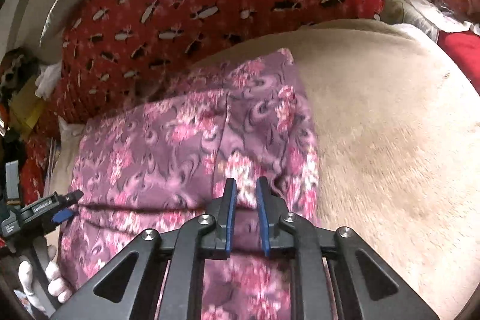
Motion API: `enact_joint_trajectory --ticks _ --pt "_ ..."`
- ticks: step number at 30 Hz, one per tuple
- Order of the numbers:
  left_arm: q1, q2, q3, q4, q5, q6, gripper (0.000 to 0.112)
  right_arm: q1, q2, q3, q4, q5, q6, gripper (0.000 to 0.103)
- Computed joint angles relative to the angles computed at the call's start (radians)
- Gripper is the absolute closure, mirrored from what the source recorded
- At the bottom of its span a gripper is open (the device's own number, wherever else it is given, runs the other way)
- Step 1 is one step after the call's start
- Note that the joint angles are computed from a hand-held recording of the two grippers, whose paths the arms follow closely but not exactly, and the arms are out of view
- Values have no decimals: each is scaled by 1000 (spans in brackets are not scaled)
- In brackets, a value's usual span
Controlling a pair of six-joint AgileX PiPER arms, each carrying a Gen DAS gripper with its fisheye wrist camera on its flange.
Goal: Fold small clothes
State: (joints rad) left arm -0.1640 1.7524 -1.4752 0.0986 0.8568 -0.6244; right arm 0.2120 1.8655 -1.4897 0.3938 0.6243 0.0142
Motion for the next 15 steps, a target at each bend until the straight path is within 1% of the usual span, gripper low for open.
enact_joint_trajectory --ticks 1,2,4,6,7,10,15 --pt "0 -16 16 -8 5 0 40 6 -8 4 -20 20 8 88" --pt "1 -39 38 -29 14 11 40 11 -5 -8 -47 57 14 88" --pt "-9 -73 73 -60 53 37 40 27 -54 52 -75 66 15 87" --pt "-47 -126 126 -22 81 24 40 34 -87 98 -74 95 7 77" --pt "-69 -153 153 -2 99 21 40 39 -116 142 -70 88 -2 75" --pt "-122 -242 239 12 150 34 40 64 -210 263 -88 70 -20 73" --pt "-139 -410 385 -48 232 79 40 60 -376 441 -51 83 -92 73"
